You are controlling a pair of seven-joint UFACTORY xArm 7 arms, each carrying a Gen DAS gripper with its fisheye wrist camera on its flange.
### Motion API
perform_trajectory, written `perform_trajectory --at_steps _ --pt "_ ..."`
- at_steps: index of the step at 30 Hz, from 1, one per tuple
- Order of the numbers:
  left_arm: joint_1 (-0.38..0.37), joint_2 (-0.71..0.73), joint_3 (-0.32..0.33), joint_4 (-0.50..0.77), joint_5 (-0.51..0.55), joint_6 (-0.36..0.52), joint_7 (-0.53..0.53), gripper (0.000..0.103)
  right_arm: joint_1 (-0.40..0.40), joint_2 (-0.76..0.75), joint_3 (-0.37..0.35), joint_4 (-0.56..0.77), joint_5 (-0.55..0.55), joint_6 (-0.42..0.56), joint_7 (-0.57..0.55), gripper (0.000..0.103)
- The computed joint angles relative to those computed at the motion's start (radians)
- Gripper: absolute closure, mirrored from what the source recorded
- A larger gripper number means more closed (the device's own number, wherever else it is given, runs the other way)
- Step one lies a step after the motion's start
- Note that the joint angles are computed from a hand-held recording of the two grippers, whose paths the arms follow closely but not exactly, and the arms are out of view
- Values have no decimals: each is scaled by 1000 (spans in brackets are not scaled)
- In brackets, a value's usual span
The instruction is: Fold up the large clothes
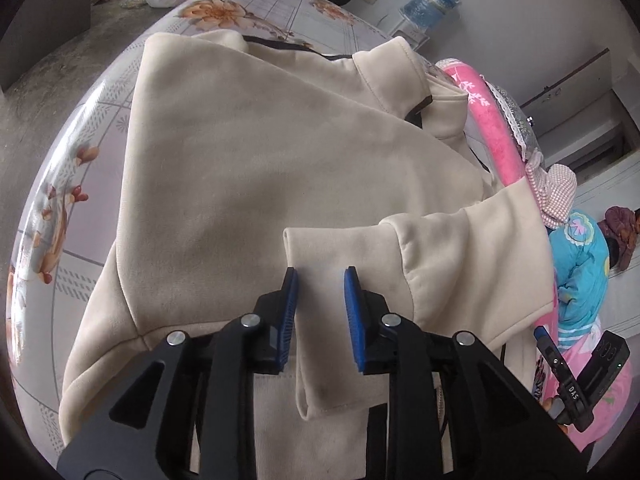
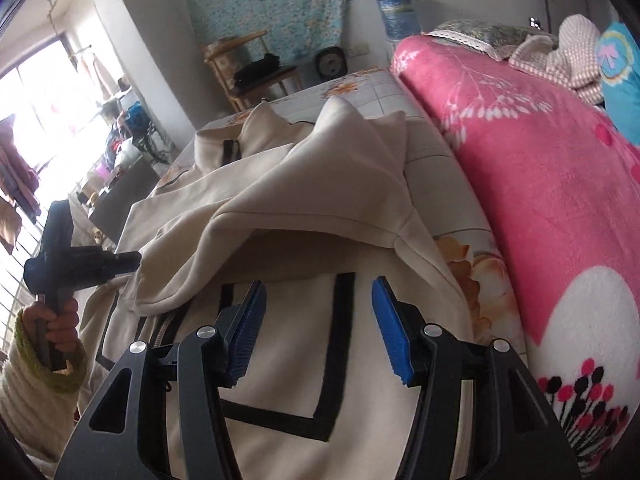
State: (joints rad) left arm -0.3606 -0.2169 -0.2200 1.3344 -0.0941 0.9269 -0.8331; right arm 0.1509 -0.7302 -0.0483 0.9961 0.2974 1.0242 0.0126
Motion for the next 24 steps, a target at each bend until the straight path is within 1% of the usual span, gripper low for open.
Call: perform_trajectory --at_steps 1,2,3,4,6,9,12,13,14,15,16,18,19,20,21,23,24 --pt "2 8 -10 13 27 13 -14 82 -2 -8 -7 -14 4 -5 0 49" --pt "5 21 -21 34 63 35 -29 90 -4 -11 -11 -22 8 -12 2 49" --pt "3 37 -28 60 92 64 -31 103 -4 -13 -13 -29 13 -21 3 49" --pt "-2 49 -29 80 101 82 -24 103 -3 -11 -15 -32 15 -27 1 49" --pt "-12 64 -33 114 127 89 -8 103 -7 -11 -13 -37 11 -39 -1 49" --pt "-22 90 -48 215 232 92 1 103 -10 -4 -18 -29 5 -39 -5 49" --pt "-16 103 -54 325 370 80 -20 103 -19 -4 -17 -23 -7 -40 -8 49" --pt "-12 107 -49 354 393 84 -22 103 -22 -5 -18 -21 -12 -39 -8 49" --pt "-9 110 -40 376 387 89 -14 103 -25 -5 -18 -17 -17 -36 -9 49" --pt "-7 115 -27 390 355 99 2 103 -29 -6 -17 -15 -22 -34 -9 49" --pt "-5 111 -12 385 302 107 20 103 -30 -7 -17 -14 -25 -32 -9 49" --pt "-1 82 16 318 177 104 43 103 -30 -8 -20 -10 -23 -23 -7 49" --pt "-2 65 26 276 108 110 62 101 -28 -6 -23 -8 -19 -18 -6 49" --pt "-4 44 31 225 49 112 71 93 -26 -3 -25 -7 -14 -12 -4 47" --pt "-7 19 32 167 -1 108 72 86 -24 1 -25 -5 -10 -4 -2 42" --pt "-16 -38 29 55 -79 84 71 83 -17 9 -20 -1 -4 9 -2 40" --pt "-19 -63 23 12 -99 77 60 81 -12 14 -16 2 -2 15 -6 38"
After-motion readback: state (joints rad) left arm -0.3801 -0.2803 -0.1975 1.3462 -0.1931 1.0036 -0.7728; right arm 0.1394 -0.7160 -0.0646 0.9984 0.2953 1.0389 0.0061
